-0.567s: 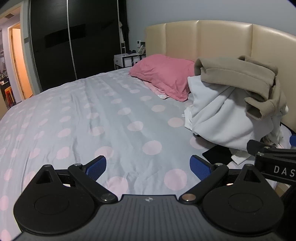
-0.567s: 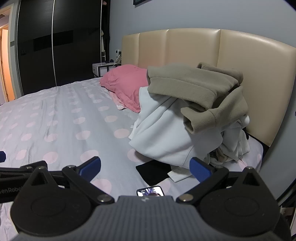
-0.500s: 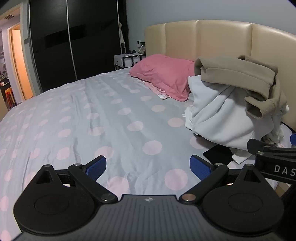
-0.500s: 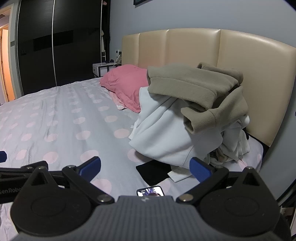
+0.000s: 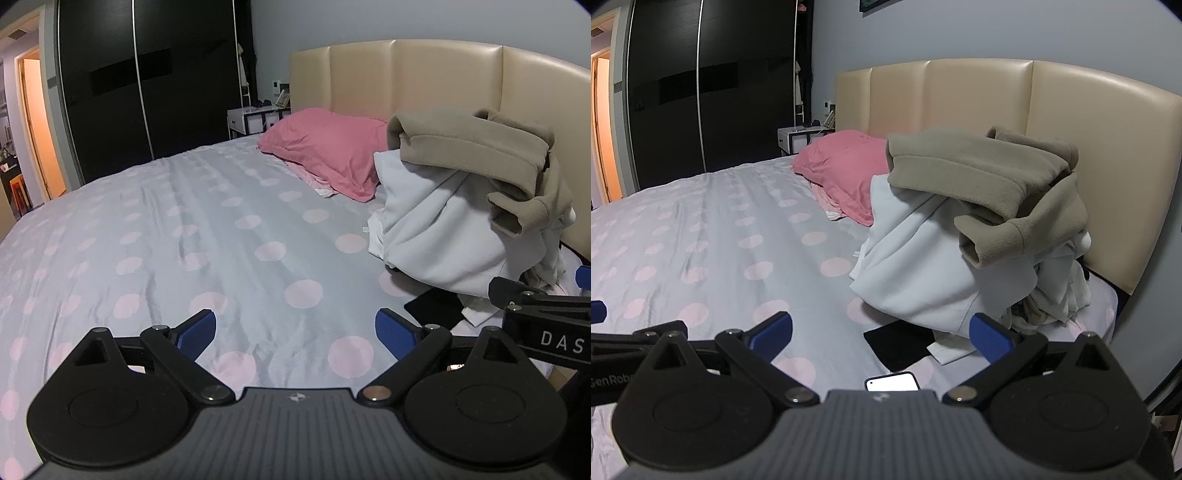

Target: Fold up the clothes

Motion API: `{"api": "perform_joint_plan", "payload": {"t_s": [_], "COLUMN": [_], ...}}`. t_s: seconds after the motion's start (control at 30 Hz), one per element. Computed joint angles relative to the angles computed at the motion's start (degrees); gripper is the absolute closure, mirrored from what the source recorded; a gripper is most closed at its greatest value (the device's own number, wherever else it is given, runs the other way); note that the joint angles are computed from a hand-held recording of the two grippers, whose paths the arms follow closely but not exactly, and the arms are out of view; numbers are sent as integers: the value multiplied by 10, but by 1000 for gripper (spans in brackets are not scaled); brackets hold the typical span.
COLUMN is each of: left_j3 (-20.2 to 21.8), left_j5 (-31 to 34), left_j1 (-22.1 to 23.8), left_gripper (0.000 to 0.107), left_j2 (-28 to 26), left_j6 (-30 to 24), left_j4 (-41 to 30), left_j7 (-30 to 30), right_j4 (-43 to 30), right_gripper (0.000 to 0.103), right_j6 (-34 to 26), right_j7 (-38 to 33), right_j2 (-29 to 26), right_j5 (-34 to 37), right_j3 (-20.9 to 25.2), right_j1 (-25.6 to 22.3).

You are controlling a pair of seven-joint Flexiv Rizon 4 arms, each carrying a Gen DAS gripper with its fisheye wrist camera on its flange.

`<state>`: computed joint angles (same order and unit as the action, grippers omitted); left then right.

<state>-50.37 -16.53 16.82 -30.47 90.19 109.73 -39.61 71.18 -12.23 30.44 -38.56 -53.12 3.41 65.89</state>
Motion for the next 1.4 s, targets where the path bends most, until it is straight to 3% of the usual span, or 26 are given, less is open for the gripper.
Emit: {"api": "perform_joint_plan", "payload": {"t_s": [0.1, 0.43, 1.4], "left_j3": [-10, 39, 43], "left_j5": [-1, -33, -64], "left_j1": [8, -33, -43], "left_gripper": [12, 12, 12], "left_j2": [-4, 11, 16], "left_j6": [-5, -18, -10], "left_j4": [-2, -10, -4], "left_j7": [2, 8, 30], "right_j4": [5, 8, 5], "right_gripper": [0, 0, 0], "right_j6": [4, 4, 6], "right_j7": [3, 1, -6], "right_j2": [3, 2, -3], "right_j5": [-1, -5, -6], "right_j3": [1, 2, -1], "right_j1": [-1, -1, 0]}}
